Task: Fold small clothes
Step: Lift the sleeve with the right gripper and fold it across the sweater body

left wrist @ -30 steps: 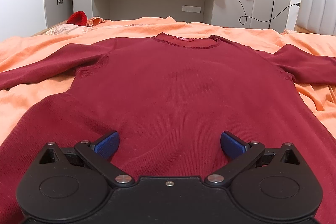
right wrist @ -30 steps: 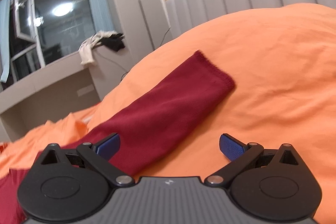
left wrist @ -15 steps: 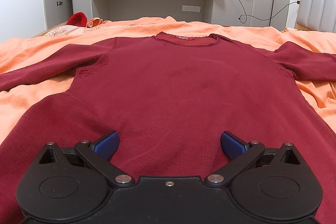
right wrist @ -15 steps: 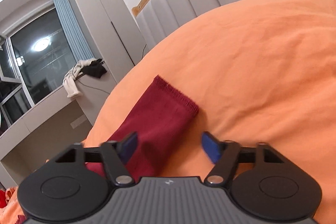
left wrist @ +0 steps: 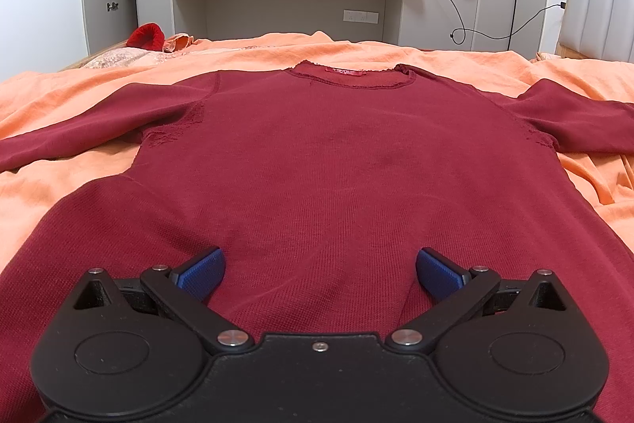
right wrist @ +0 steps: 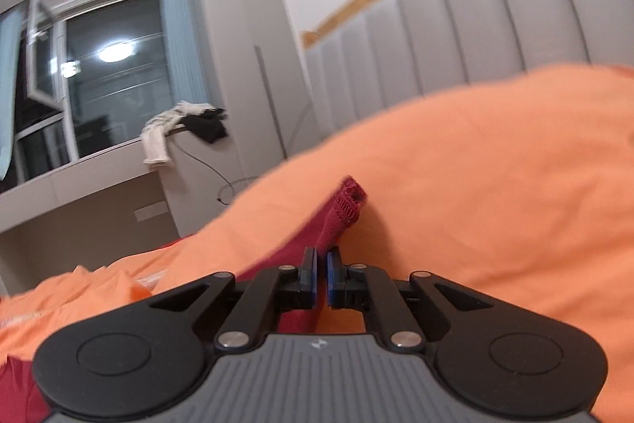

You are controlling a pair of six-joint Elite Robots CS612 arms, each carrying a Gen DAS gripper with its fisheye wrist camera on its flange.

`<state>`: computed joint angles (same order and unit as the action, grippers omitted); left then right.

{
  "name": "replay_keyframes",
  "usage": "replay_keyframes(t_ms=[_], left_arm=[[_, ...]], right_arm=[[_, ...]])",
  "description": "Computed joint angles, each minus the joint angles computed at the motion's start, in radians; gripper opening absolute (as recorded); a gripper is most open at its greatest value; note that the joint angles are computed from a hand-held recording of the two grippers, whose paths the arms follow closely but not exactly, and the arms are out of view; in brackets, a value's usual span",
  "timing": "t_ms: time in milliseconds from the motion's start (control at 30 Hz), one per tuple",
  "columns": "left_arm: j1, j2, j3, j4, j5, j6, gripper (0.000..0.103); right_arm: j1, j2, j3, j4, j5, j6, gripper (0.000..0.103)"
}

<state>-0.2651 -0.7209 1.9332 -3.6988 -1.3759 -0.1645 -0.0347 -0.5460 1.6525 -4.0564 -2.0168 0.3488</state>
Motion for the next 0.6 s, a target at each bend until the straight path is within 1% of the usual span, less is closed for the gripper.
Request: replay_keyframes(t_ms=[100,200,600], left_arm=[[-0.001,0.001,0.000,-0.002,0.003,0.003,0.103],[0.000,0.001,0.000,-0.001,0.002,0.002,0.103],[-0.001,0.001,0.000,-0.001,0.005,0.004,0.103]], right_arm=[[0.014,0.000,-0.010,-0.024,0.001,-0.068,0.005],[0.027,-0.002,-0.014,-0.043,0.002,-0.108,0.005],[0.055,-0.010,-0.021,-0.081,0.015,-0.174,0.005]])
